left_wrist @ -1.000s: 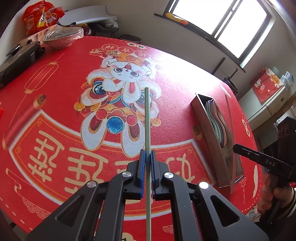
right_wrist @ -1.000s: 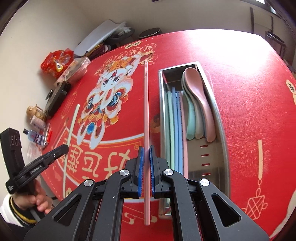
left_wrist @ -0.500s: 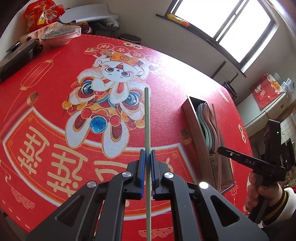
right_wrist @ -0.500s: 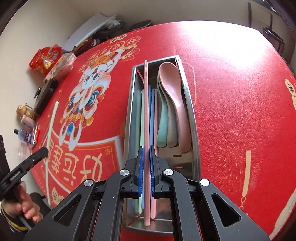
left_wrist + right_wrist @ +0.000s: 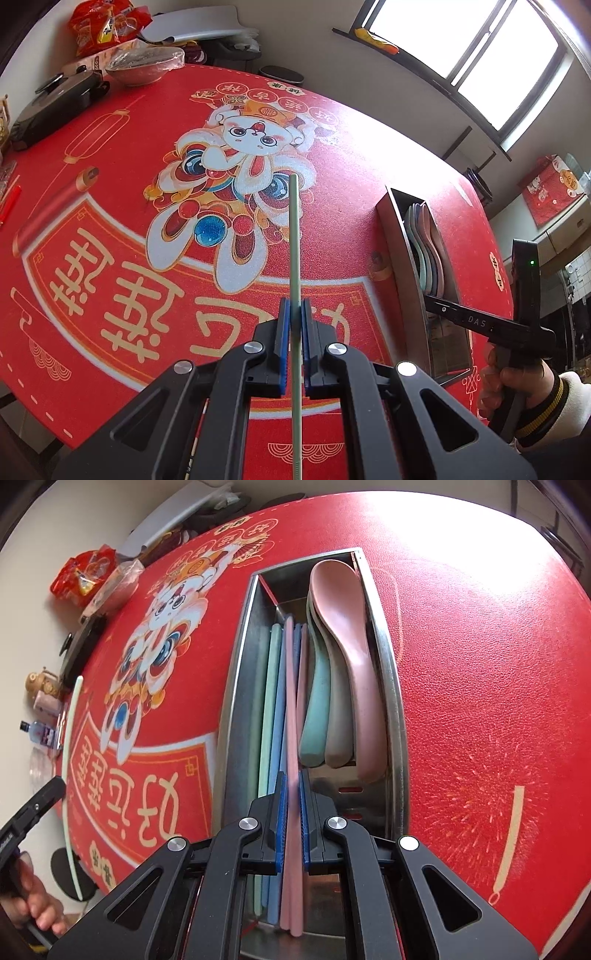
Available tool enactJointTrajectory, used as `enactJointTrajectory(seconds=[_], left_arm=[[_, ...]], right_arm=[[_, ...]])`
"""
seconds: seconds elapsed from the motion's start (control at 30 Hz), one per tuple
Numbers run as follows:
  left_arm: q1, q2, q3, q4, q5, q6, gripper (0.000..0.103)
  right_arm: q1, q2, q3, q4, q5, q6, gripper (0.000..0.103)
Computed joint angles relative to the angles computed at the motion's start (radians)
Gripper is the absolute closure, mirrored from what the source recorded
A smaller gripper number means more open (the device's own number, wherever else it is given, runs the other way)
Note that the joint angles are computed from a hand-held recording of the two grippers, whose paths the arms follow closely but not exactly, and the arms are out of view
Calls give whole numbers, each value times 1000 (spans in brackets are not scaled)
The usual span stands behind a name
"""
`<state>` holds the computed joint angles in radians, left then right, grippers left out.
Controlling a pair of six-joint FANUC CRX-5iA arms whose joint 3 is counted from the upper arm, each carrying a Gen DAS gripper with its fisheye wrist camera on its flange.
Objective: Organize utensils
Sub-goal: 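Drop the pink chopstick into the tray with the right tool while the left holds the green one, then lower the green chopstick into the tray and open the left tool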
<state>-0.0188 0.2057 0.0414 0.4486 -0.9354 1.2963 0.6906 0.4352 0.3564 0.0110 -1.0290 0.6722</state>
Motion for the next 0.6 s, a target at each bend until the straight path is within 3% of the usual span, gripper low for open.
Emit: enactJointTrajectory(seconds=[0.17, 0.33, 0.4, 0.47, 0.6], left_arm=[[-7, -3, 13, -24, -5, 18, 97], [-21, 5, 40, -42, -14, 19, 97], [-29, 10, 50, -45, -16, 14, 97], [-37, 14, 61, -45, -17, 7, 97], [-56, 27, 83, -44, -21, -6, 97]], right_arm=[[6, -25, -25, 24, 28, -18, 95], [27, -82, -96, 123, 77, -83, 94], [31, -106, -128, 163, 94, -123, 81], [35, -135, -172, 213, 120, -179, 50], [32, -181, -235, 271, 141, -258, 45]])
